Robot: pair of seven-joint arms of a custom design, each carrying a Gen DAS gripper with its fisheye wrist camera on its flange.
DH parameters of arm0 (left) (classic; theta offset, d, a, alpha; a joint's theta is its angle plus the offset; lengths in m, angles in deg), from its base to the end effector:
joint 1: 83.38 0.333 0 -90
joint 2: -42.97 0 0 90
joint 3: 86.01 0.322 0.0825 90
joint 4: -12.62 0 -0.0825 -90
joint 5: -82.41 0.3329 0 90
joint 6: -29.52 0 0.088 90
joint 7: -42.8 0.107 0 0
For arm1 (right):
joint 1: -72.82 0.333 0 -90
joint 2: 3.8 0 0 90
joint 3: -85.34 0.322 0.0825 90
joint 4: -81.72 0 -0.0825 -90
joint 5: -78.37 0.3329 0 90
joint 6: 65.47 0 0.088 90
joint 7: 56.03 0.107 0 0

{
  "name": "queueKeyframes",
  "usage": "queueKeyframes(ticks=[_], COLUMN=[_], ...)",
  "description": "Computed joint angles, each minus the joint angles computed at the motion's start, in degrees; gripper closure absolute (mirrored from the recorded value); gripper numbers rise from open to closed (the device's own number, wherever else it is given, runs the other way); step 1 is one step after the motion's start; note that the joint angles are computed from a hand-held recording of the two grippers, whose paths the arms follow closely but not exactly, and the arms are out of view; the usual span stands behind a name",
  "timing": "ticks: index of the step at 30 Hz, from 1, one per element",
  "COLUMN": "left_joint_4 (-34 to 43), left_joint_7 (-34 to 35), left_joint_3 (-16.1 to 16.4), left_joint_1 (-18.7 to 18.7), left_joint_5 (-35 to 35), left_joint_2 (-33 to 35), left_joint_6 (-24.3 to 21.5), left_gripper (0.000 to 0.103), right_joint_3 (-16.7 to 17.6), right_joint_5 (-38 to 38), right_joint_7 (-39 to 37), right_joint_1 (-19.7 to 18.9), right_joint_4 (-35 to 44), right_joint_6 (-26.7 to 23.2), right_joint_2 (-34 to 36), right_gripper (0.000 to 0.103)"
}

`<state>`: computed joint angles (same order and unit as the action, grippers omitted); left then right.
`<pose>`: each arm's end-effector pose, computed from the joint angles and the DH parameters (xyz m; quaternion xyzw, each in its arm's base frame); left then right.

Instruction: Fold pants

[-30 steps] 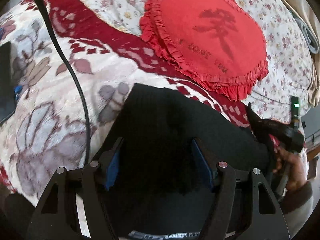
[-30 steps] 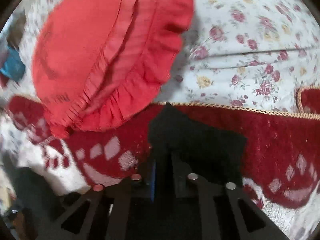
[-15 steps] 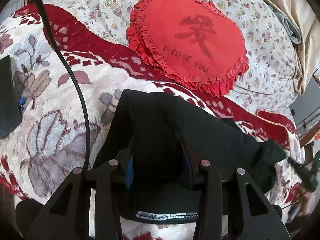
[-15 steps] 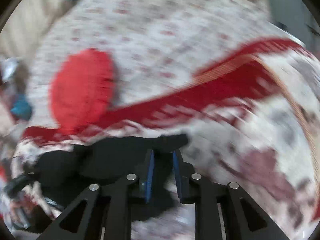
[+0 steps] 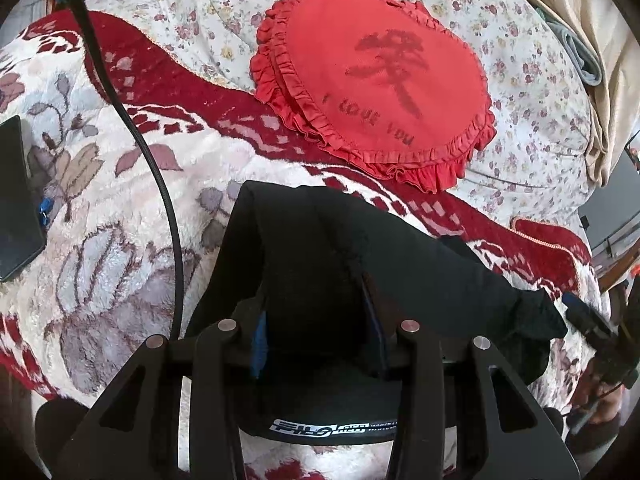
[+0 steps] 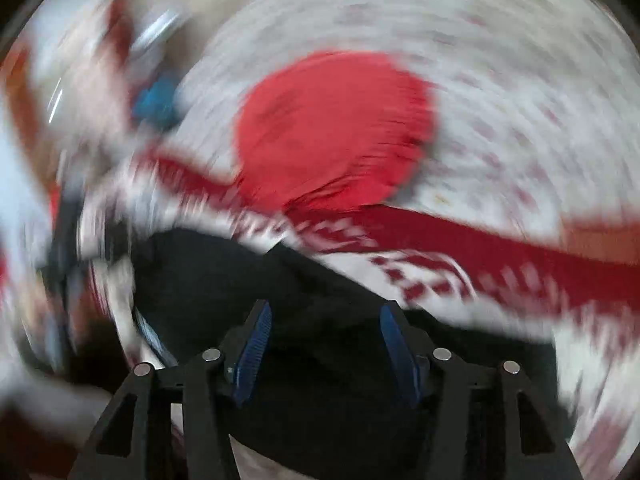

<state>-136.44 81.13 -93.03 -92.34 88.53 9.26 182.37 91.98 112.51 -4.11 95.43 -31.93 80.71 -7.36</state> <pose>0.3452 -0.1094 0.5452 -0.8231 0.4653 -0.2969 0.1337 0.4712 0.2571 0.5856 -0.8566 0.3556 -0.0772 0.3658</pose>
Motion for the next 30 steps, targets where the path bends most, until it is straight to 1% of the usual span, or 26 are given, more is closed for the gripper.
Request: queueKeyframes(ticks=[1,2,3,4,5,7,8,10,12,14,15,16,17,18,19,20,21,22,23,24,25,27,29,30], left_joint_4=[0.1,0.2,0.4,0.5,0.8,1.4,1.8,2.2,2.9,3.5,3.9,4.3,4.9,5.1,5.3,5.5,5.6,5.6,5.4,5.1,4.9,4.3,3.4,2.9], left_joint_7=[0.2,0.5,0.9,1.2,1.6,2.3,2.7,3.3,4.0,4.6,4.9,5.3,5.6,5.9,6.2,6.4,6.5,6.5,6.6,6.7,6.9,7.4,7.7,7.5], left_joint_3=[0.2,0.4,0.7,0.9,1.2,1.4,1.5,1.6,1.8,1.8,1.9,1.9,1.8,1.8,1.8,1.8,1.7,1.7,1.8,2.0,2.0,2.0,1.9,1.9], left_joint_1=[-0.1,-0.1,-0.3,-0.5,-0.6,-0.5,-0.5,-0.5,-0.4,-0.1,0.0,0.0,0.1,0.1,0.0,0.0,0.1,0.2,0.2,0.2,0.3,0.4,0.5,0.5], left_joint_5=[0.0,0.0,-0.2,-0.5,-0.7,-1.0,-1.1,-1.4,-1.8,-1.8,-1.9,-2.0,-2.0,-2.2,-2.4,-2.6,-2.7,-2.8,-3.0,-3.2,-3.2,-2.9,-2.4,-2.6], left_joint_2=[0.0,0.1,0.3,0.5,0.8,1.6,2.1,2.7,3.3,3.8,4.1,4.4,4.9,5.2,5.4,5.7,5.8,5.7,5.3,4.5,3.8,1.8,-0.2,-0.9], left_joint_6=[-0.1,-0.2,-0.3,-0.3,-0.4,-0.7,-0.9,-0.9,-1.1,-1.2,-1.4,-1.6,-1.9,-2.0,-2.0,-1.9,-1.8,-1.8,-1.6,-1.3,-1.4,-1.8,-2.3,-2.4], left_gripper=[0.064,0.064,0.064,0.064,0.064,0.064,0.064,0.064,0.064,0.064,0.064,0.064,0.064,0.064,0.064,0.064,0.064,0.064,0.064,0.066,0.067,0.069,0.071,0.071], right_joint_3=[0.9,1.3,1.9,2.0,2.3,2.4,2.6,2.6,2.7,2.8,2.7,2.7,2.8,2.6,2.4,0.8,1.2,3.6,4.1,4.3,4.1,3.4,3.1,3.0], right_joint_5=[-4.1,-7.1,-12.3,-15.1,-19.9,-25.3,-26.1,-27.6,-30.3,-37.0,-40.7,-44.7,-48.1,-52.6,-55.4,-54.3,-49.2,-40.0,-30.9,-23.4,-17.6,-12.5,-11.0,-10.4], right_joint_7=[-2.5,-3.3,-3.4,-4.0,-4.1,-5.8,-8.4,-11.0,-12.5,-9.9,-8.3,-6.4,-3.5,0.9,4.7,5.4,3.8,0.2,-4.1,-7.4,-9.3,-10.6,-10.5,-10.5], right_joint_1=[0.6,1.0,1.5,1.7,2.2,2.8,3.1,3.3,3.6,3.5,3.3,3.2,3.2,3.3,3.6,5.4,5.5,3.7,3.3,3.1,3.0,3.3,3.8,4.0], right_joint_4=[0.9,1.6,2.9,3.5,3.0,0.2,-1.4,-2.9,-5.4,-7.7,-8.8,-9.4,-8.9,-7.8,-6.1,-4.7,-3.1,-1.2,0.0,0.8,1.4,2.0,0.8,0.5], right_joint_6=[-0.7,-1.2,-2.6,-3.0,-2.0,2.8,5.1,6.9,10.0,14.4,16.3,18.1,18.3,17.7,16.7,15.7,13.9,11.0,8.8,7.1,4.7,0.6,-0.5,-2.2], right_joint_2=[1.0,1.8,3.1,4.3,4.8,4.7,4.1,3.7,3.0,2.9,2.9,3.2,3.7,4.6,5.8,6.5,7.0,6.9,6.3,5.4,4.0,2.0,0.2,-0.3], right_gripper=[0.04,0.04,0.04,0.04,0.04,0.04,0.04,0.04,0.04,0.041,0.051,0.069,0.077,0.088,0.095,0.097,0.098,0.098,0.099,0.099,0.099,0.099,0.099,0.099])
